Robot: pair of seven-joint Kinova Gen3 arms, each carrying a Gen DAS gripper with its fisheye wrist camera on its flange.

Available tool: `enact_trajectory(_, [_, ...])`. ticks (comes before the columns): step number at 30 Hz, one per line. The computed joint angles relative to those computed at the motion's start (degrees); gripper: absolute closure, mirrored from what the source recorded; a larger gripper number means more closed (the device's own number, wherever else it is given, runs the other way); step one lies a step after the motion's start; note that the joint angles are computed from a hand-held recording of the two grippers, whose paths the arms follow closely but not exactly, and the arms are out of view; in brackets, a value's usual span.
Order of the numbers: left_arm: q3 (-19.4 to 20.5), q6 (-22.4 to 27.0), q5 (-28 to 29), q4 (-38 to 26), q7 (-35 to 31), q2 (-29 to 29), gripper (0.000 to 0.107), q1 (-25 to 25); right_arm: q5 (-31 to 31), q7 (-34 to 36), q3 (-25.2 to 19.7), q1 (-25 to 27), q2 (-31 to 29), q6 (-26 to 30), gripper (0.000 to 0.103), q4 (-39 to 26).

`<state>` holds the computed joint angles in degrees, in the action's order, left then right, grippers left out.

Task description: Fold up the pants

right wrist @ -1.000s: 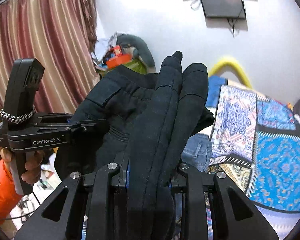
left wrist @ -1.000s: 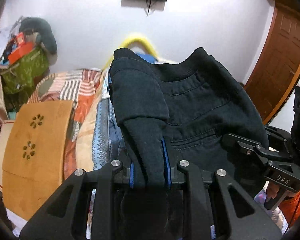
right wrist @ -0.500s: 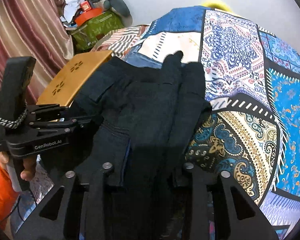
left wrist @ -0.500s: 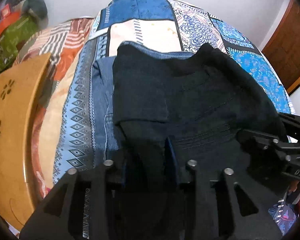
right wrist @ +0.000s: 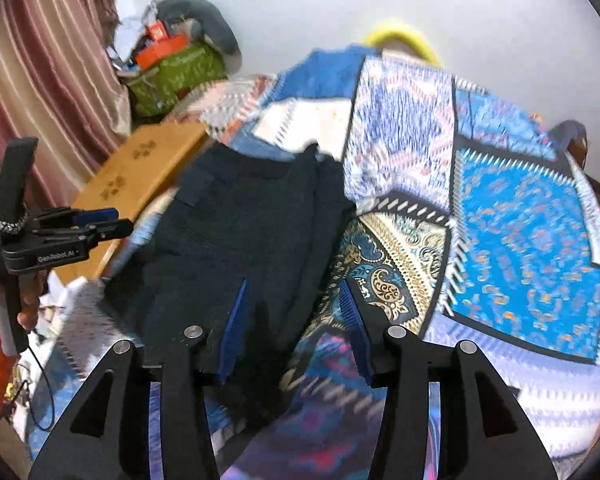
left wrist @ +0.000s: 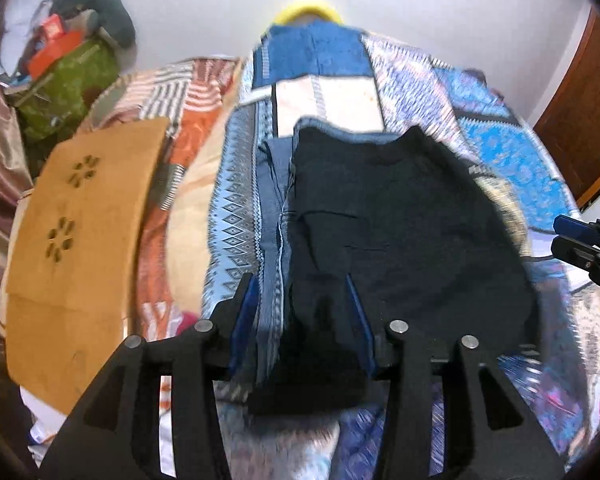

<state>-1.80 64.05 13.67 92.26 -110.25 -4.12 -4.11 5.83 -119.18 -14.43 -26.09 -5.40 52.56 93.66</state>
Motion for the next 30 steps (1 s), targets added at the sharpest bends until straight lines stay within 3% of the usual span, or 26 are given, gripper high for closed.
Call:
enact_trajectory(8, [-1.09, 6.4, -1.19, -5.0, 2.54, -15.23, 0.063, 1.76, 7.94, -8.74, -8.8, 0.29, -9.46, 3.63, 0.06, -5.07])
enact_trajectory(14, [-3.13, 12.06, -0.63, -13.04, 5.68, -25.8, 0.063, 5.67, 10.79, -12.27, -17.82, 5.12, -17.01, 4.85, 0.06, -9.83])
enact_trajectory(22, [0.02, 13.56, -4.0, -18.04, 11.54, -37.39, 0.063, 7.66, 9.49, -13.16, -26.27, 14.15, -29.32, 1.22, 0.06, -11.27])
enact_trajectory(30, [2.36, 13.89, -5.53, -17.72, 16.8, -45.89, 0.045, 8.64, 5.01, -12.33, -28.86, 20.72, -38.67, -1.67, 0.06, -9.24])
